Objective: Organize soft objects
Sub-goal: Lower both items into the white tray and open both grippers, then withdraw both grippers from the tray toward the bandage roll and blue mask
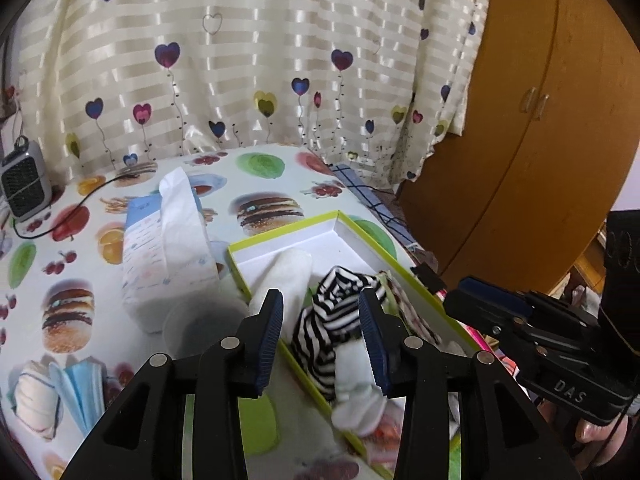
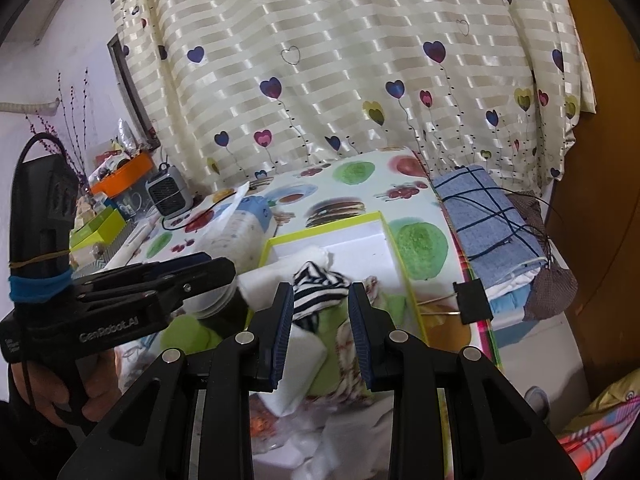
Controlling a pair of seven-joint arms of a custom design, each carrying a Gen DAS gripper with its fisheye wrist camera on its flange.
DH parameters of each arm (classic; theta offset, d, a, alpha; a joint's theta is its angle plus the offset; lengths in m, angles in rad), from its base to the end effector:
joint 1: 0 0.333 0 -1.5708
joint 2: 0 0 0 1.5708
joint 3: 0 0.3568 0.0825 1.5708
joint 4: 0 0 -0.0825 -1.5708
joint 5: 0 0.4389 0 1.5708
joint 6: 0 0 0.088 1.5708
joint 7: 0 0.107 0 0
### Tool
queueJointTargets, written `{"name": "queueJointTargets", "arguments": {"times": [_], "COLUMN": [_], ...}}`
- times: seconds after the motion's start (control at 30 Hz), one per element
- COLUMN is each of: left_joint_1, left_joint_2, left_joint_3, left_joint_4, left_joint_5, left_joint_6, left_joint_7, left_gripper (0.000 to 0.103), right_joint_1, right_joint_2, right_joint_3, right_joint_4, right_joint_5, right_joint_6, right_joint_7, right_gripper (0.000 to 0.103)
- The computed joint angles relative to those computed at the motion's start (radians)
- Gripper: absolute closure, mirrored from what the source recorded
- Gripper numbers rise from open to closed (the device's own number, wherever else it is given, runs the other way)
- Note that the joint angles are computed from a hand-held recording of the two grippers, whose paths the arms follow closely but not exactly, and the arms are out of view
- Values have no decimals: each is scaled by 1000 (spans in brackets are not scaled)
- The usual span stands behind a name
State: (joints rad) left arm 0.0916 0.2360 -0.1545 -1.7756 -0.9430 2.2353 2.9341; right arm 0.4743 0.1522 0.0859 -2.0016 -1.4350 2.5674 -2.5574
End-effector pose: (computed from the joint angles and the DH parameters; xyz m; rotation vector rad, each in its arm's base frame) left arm 0.7079 -0.0607 0.4770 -0.9312 2.6251 -1.2608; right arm 0.5548 0.3642 0.4270 -1.1654 1.9046 -0.7655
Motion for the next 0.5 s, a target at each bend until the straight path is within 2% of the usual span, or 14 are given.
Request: {"name": "queueJointTargets", "arguments": {"times": [0.5], "left_joint_1": [52], "left_joint_2": [-67], "left_joint_3": [46], "left_joint_4": [-63], "left_joint_5": [-65], "left_joint_6": [-45], "left_joint_7": [66], "left_gripper": [65], "right_joint_1": [57], "right_joint_2": [22], "right_joint_3": [23], "right_joint_4": [63], "right_joint_5": [19], "right_joint_6": [-63], "right_joint_7": [-55], "right_gripper": [73]}}
